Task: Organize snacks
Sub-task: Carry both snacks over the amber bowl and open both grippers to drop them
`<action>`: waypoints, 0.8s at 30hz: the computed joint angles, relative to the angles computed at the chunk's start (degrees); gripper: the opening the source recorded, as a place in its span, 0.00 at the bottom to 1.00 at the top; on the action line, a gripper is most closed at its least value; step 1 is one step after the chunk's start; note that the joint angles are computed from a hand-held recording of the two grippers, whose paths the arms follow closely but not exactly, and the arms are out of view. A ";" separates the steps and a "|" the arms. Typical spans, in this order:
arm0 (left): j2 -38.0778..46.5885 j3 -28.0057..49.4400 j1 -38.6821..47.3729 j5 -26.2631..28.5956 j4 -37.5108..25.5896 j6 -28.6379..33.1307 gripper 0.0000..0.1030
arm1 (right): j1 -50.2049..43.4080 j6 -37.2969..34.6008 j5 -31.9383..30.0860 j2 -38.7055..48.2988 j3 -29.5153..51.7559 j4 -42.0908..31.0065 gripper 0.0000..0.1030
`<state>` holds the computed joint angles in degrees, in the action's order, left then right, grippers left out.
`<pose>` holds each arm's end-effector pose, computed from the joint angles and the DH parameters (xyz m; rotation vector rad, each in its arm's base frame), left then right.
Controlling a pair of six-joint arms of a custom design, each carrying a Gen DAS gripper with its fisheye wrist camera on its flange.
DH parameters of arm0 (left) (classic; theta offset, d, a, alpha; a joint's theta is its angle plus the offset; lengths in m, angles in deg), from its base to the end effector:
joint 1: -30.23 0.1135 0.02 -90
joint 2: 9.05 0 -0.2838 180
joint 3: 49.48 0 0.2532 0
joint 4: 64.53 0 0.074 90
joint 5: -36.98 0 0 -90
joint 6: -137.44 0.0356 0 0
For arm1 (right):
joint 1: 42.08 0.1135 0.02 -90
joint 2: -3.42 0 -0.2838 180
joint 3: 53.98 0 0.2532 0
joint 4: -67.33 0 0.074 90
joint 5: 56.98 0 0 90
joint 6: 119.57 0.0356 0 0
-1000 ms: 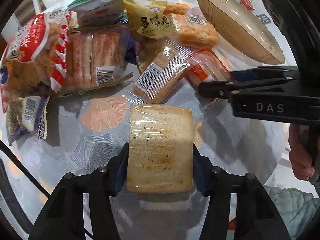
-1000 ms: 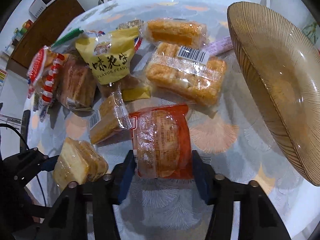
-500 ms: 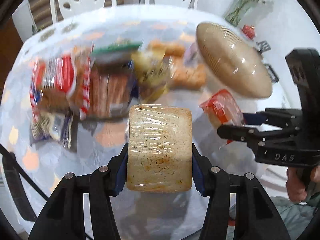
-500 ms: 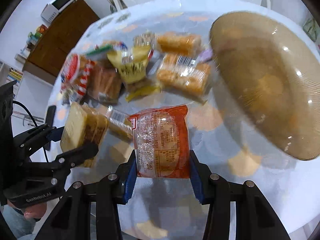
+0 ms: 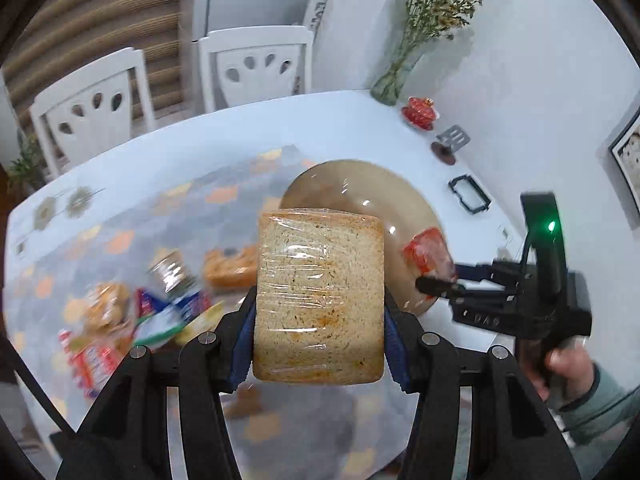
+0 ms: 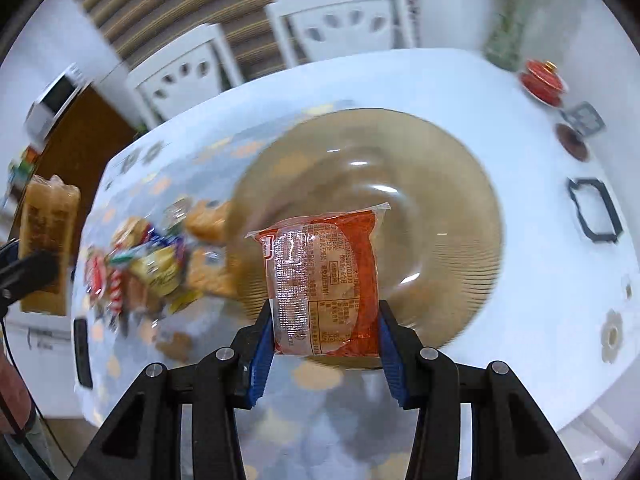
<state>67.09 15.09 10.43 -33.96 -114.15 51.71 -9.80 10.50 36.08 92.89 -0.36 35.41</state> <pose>0.2331 -0.0963 0.2439 0.6618 2.5581 -0.5307 0.2243 0.1394 0.1476 0.2038 2.7780 0.2630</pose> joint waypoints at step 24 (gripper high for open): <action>20.49 -2.77 -11.25 -1.40 16.05 -15.20 0.68 | -9.99 -2.49 -6.36 4.22 -2.50 0.79 0.58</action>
<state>87.58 12.32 -0.82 -35.36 -98.10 36.51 -19.79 8.00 29.72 97.11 -2.86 36.20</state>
